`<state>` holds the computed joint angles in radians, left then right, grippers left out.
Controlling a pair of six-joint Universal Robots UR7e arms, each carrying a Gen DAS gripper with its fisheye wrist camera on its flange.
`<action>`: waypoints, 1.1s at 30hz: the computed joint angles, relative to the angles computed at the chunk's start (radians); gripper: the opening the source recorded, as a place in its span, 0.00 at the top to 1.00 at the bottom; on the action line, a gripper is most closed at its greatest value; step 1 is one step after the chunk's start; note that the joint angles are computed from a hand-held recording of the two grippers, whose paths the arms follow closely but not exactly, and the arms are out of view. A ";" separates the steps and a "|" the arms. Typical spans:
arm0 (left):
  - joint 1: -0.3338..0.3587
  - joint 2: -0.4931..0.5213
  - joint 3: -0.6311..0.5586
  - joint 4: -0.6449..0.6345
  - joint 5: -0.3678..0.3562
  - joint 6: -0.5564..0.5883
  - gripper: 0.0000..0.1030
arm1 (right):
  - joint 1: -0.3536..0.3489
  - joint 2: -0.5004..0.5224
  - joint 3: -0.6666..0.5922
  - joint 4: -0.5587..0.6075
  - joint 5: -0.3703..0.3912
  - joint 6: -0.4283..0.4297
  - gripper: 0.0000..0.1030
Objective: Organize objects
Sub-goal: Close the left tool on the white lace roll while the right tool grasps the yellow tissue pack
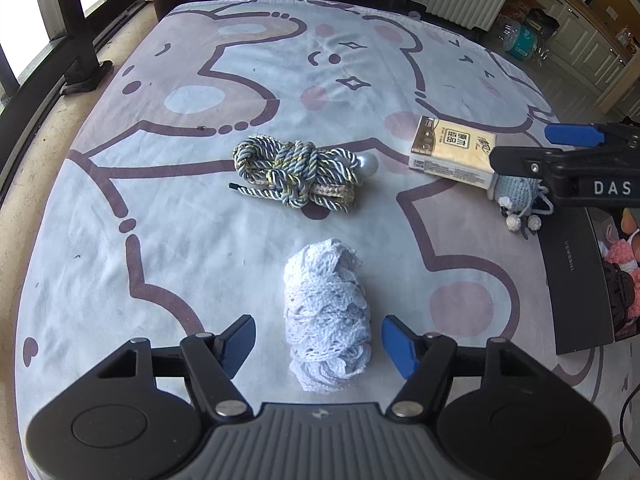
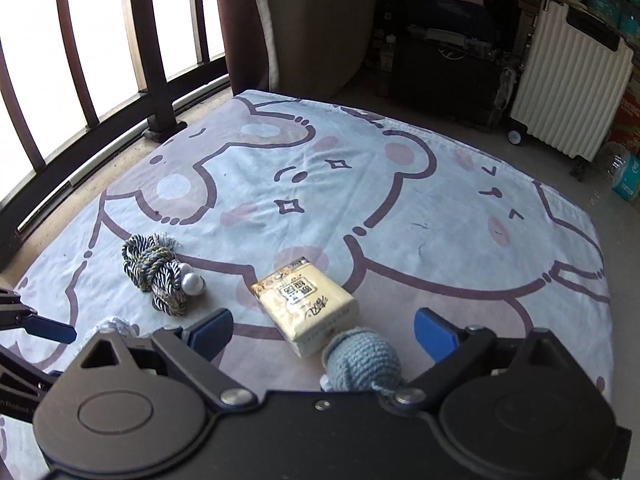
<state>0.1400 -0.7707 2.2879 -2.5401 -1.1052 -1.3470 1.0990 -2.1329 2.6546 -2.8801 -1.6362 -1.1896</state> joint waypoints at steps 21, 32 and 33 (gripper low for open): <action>0.018 0.030 0.010 -0.072 -0.014 -0.031 0.55 | 0.071 0.337 -0.005 -0.279 -0.143 -0.094 0.33; 0.009 0.034 0.017 -0.085 -0.004 -0.045 0.57 | 0.107 0.166 0.031 -0.075 -0.187 0.021 0.38; 0.009 0.034 0.019 -0.088 -0.004 -0.046 0.57 | 0.100 0.138 0.038 -0.052 -0.187 0.041 0.38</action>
